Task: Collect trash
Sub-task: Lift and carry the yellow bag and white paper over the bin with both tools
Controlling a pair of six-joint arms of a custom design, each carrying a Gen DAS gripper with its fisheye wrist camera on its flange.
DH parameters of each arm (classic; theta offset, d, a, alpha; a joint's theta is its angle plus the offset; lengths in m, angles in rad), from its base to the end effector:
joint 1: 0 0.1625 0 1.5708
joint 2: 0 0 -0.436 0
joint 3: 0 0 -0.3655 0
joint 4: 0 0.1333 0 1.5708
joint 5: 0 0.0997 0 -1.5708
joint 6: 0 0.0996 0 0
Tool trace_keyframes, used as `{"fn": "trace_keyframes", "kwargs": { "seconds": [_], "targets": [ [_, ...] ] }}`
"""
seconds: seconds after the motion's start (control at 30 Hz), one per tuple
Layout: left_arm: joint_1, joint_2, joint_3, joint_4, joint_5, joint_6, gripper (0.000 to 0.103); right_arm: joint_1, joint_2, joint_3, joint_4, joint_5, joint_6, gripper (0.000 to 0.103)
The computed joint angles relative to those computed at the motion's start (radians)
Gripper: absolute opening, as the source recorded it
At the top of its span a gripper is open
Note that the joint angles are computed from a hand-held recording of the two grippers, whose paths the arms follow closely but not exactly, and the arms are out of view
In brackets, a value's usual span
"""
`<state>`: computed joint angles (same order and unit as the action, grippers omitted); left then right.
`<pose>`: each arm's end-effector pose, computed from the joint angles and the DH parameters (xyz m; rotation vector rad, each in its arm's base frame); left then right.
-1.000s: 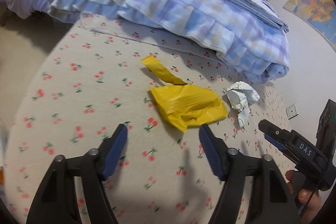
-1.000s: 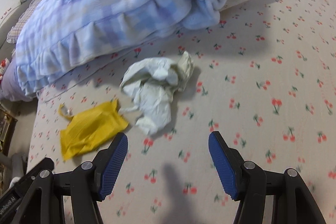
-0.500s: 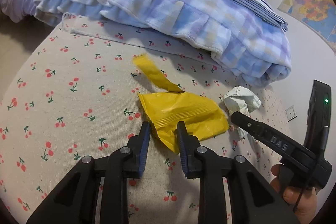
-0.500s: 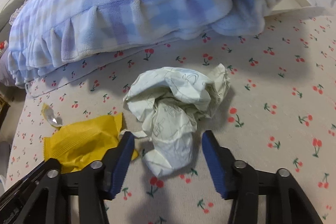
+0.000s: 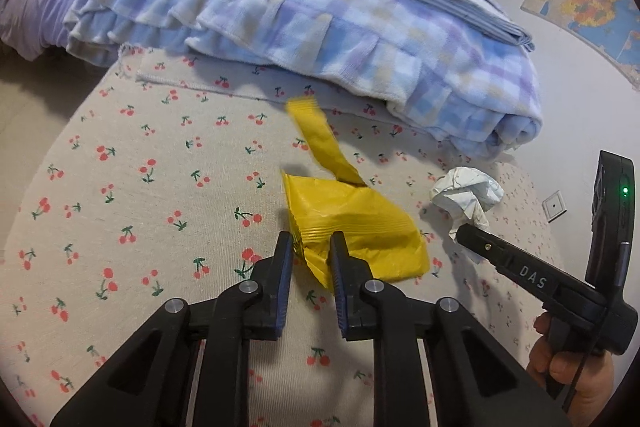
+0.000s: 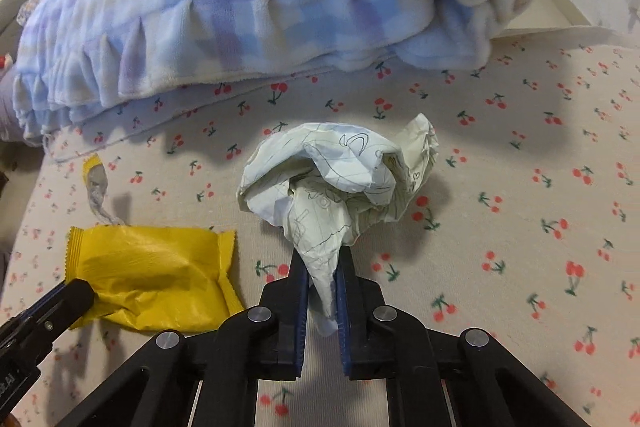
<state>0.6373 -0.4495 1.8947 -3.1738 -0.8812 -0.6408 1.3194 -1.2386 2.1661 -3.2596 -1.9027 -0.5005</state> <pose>-0.3242 -0.4847 -0.0709 0.3112 2.6262 -0.8200 -0.0263 -0.5080 0.2828 0.1419 -2.4601 0.7640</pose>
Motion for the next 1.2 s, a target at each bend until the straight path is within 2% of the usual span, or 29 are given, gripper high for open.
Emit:
{"fn": "trace_keyframes", "kwargs": {
  "seconds": [0.23,0.43,0.73,0.97,1.2],
  "targets": [
    [-0.048,-0.055,0.058,0.025,0.021,-0.009,0.016,0.000,-0.101,0.050,0.061,0.016,0.037,0.011],
    [-0.084,-0.118,0.134,0.035,0.028,-0.050,0.016,0.029,-0.160,0.101,0.078,-0.033,0.016,0.011],
    [-0.132,-0.216,0.248,0.057,0.046,-0.113,0.016,0.074,-0.235,0.175,0.118,-0.050,-0.013,0.011],
    [-0.171,-0.289,0.328,0.107,0.072,-0.145,0.016,0.123,-0.233,0.239,0.096,-0.080,-0.067,0.011],
    [-0.202,-0.396,0.420,0.174,0.105,-0.200,0.016,0.184,-0.224,0.280,0.120,-0.081,-0.060,0.011]
  ]
}}
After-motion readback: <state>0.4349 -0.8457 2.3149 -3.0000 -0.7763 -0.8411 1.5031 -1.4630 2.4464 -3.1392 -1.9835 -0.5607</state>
